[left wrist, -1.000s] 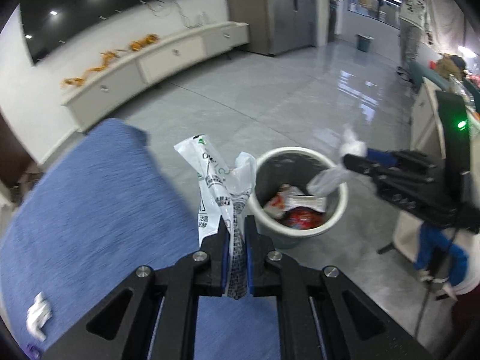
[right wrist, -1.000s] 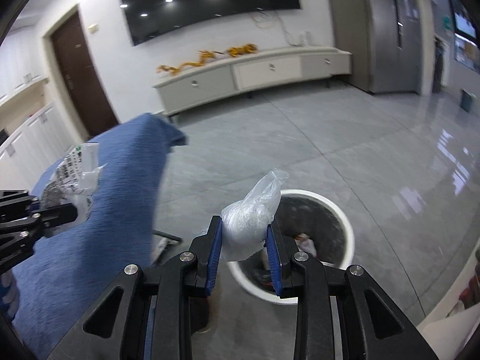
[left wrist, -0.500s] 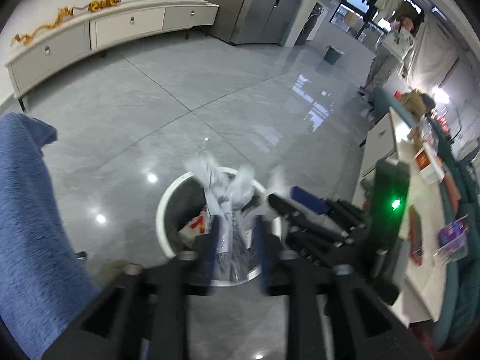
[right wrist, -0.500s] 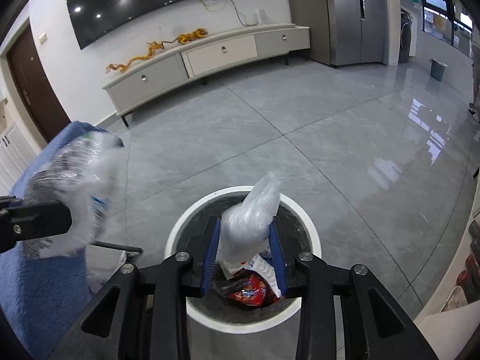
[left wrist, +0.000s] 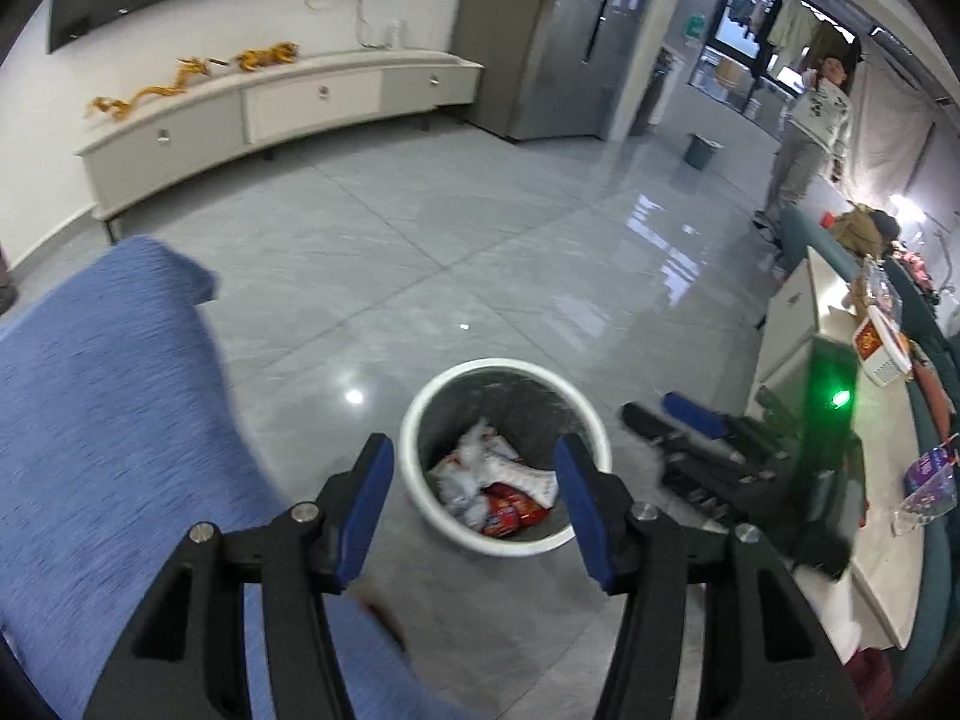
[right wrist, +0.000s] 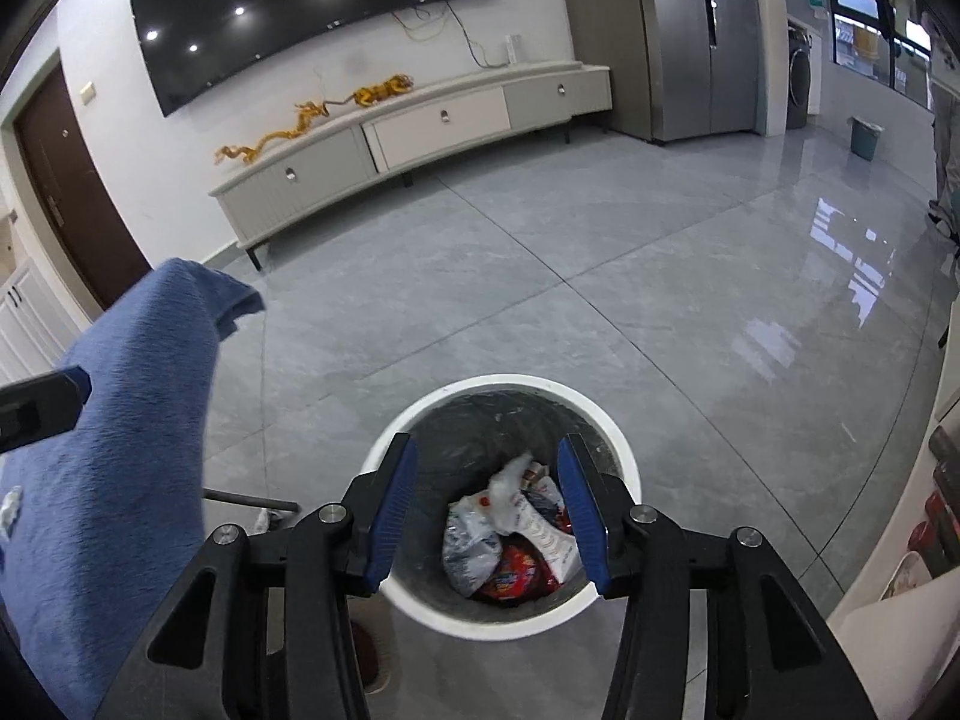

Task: Collect trash
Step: 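Return both open tools to the purple wrapper and white tissue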

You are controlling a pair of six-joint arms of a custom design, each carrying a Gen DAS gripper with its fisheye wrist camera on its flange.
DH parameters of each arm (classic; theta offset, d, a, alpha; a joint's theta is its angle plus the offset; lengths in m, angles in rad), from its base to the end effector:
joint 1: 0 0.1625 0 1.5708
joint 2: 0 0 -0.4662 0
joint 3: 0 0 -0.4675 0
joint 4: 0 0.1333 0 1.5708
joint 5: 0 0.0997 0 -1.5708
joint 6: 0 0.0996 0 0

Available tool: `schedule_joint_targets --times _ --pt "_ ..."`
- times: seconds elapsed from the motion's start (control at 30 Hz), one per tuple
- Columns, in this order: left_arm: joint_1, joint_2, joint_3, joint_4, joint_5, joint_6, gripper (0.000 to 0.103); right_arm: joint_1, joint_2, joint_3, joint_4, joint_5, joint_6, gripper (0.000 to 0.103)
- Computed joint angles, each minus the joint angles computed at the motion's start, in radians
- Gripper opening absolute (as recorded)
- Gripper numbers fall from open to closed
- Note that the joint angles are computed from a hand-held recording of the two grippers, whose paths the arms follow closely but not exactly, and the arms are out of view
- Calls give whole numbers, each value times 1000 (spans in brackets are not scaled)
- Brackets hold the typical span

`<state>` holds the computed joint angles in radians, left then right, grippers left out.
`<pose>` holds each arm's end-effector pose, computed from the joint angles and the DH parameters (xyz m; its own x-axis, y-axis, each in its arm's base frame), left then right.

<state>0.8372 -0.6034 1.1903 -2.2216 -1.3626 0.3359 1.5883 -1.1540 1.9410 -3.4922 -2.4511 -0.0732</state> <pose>-0.4741 -0.7558 0.0773 -0.4742 0.8536 -0.2158 0.8733 0.4871 0.0077 0.0673 -0.6173 0.3212 -0.6468 0.6547 0.3913 -0.0548 0.4718 -0.8800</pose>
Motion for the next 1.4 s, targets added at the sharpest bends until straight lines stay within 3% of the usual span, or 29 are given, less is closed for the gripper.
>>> schedule_joint_targets --times 0.2,0.5,0.67,0.87,1.2,1.4 --pt "25 -131 124 -56 69 5 54 77 4 10 -27 2 -22 49" --pt "67 -310 271 -166 156 42 60 226 56 -61 -53 -36 -182 55" --pt "92 -391 335 -209 223 92 62 292 99 -105 -7 -27 -220 59" --pt "127 -471 399 -272 309 123 62 349 157 -135 68 -25 -208 61" --pt "209 -545 425 -359 285 162 62 408 250 -237 262 -34 -152 61" --pt "245 -545 407 -373 290 143 62 422 316 -334 374 -17 -168 61"
